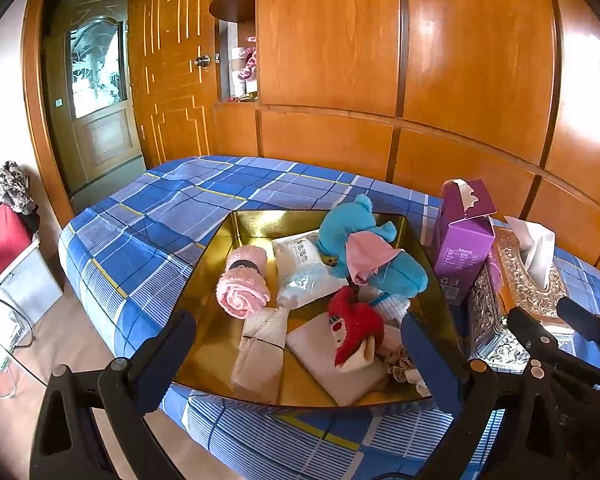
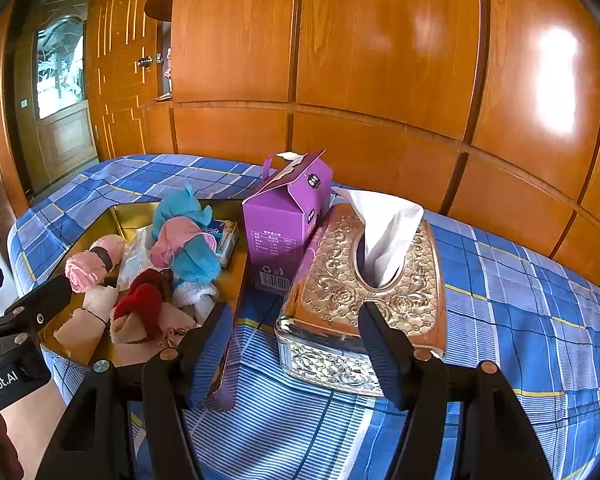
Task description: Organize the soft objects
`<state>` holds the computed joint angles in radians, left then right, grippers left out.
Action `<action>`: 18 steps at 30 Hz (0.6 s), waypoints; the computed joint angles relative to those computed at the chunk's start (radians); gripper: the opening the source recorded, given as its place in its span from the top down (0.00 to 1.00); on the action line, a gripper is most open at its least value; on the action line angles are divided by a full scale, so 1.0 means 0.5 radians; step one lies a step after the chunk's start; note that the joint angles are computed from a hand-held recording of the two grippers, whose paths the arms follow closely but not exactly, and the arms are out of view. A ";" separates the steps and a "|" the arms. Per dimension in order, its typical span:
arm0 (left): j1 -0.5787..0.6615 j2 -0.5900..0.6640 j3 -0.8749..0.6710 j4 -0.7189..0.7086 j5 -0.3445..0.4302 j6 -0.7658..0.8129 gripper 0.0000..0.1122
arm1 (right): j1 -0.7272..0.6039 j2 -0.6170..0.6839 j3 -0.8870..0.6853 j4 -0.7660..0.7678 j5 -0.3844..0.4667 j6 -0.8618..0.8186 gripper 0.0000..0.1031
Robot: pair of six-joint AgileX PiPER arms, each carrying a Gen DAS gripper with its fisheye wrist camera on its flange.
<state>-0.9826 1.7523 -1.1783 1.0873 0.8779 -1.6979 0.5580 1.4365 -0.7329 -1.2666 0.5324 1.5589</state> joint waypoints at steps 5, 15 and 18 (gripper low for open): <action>-0.005 -0.009 0.005 0.000 -0.004 0.003 0.09 | -0.001 -0.001 -0.001 0.013 0.000 -0.015 0.36; -0.002 -0.006 -0.003 -0.006 -0.008 0.012 0.09 | -0.007 -0.005 0.005 0.018 -0.006 -0.028 0.36; 0.000 -0.009 0.000 -0.012 -0.024 0.014 0.09 | -0.005 -0.007 0.008 0.016 -0.006 -0.029 0.36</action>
<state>-0.9826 1.7477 -1.1781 1.0810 0.8660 -1.6907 0.5554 1.4329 -0.7288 -1.2588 0.5292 1.5447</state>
